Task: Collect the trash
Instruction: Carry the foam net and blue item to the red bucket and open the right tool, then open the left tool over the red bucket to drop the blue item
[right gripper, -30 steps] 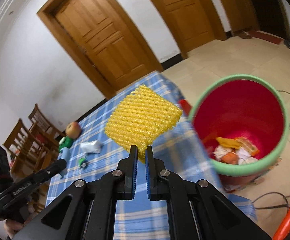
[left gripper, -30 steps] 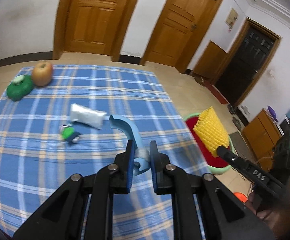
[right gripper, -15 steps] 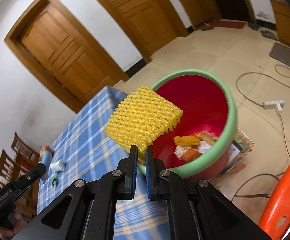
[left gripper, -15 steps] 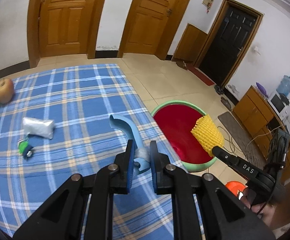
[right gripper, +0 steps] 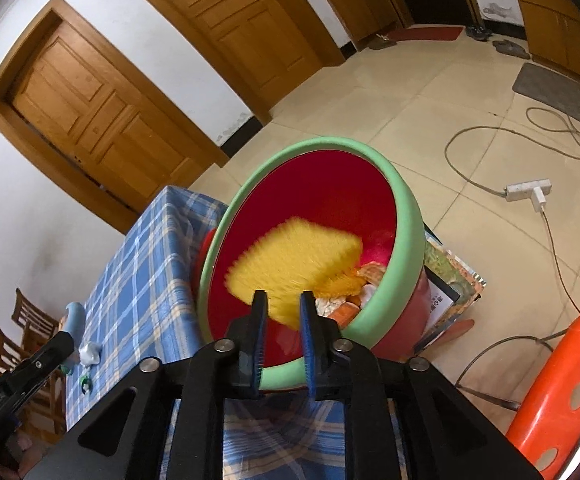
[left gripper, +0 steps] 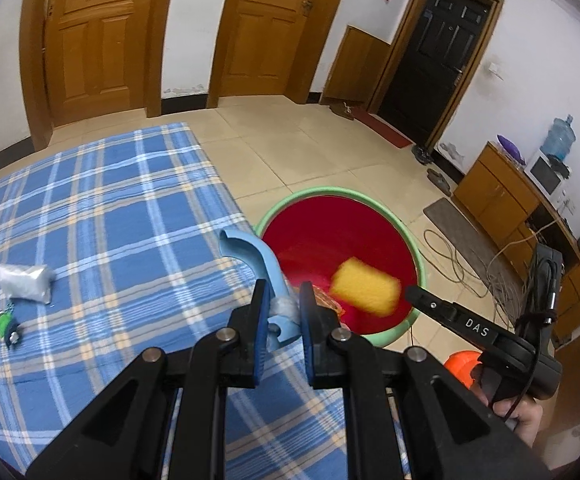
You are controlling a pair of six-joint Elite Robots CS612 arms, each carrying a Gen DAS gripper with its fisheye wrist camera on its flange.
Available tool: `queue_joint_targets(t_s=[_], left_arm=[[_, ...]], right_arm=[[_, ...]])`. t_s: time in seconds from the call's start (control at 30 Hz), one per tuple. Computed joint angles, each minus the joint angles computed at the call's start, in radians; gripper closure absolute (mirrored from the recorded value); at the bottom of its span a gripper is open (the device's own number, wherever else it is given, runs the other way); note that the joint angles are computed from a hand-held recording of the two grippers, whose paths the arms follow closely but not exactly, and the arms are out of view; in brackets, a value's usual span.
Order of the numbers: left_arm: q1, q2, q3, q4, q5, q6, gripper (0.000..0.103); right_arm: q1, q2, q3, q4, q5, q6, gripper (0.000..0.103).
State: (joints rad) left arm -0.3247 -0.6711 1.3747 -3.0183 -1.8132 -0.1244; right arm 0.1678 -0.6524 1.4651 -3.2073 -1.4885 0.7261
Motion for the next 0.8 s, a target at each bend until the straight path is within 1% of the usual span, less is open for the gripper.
queue_joint_targets(t_s=[0.03, 0.1, 0.2, 0.33, 0.43, 0.57, 0.8], left_arm=[[-0.002, 0.002, -0.003, 0.004, -0.002, 0.002, 0.089], [-0.005, 0.008, -0.015, 0.017, -0.009, 0.009, 0.089], [-0.009, 0.016, -0.027, 0.033, -0.022, 0.023, 0.089], [-0.014, 0.028, -0.045, 0.054, -0.033, 0.039, 0.089], [-0.018, 0.04, -0.062, 0.071, -0.043, 0.042, 0.089], [-0.026, 0.059, -0.089, 0.091, -0.056, 0.053, 0.089], [-0.036, 0.088, -0.136, 0.125, -0.087, 0.09, 0.089]], right_arm=[[-0.001, 0.001, 0.0, -0.002, 0.002, -0.001, 0.077], [-0.002, 0.0, 0.001, -0.001, 0.001, 0.002, 0.072], [-0.004, -0.005, 0.008, -0.01, -0.003, 0.012, 0.07], [-0.002, -0.015, 0.024, -0.039, -0.033, 0.013, 0.067], [0.0, -0.024, 0.037, -0.064, -0.069, 0.013, 0.066], [0.001, -0.032, 0.05, -0.082, -0.095, 0.011, 0.066], [-0.002, -0.033, 0.057, -0.088, -0.1, 0.025, 0.066]])
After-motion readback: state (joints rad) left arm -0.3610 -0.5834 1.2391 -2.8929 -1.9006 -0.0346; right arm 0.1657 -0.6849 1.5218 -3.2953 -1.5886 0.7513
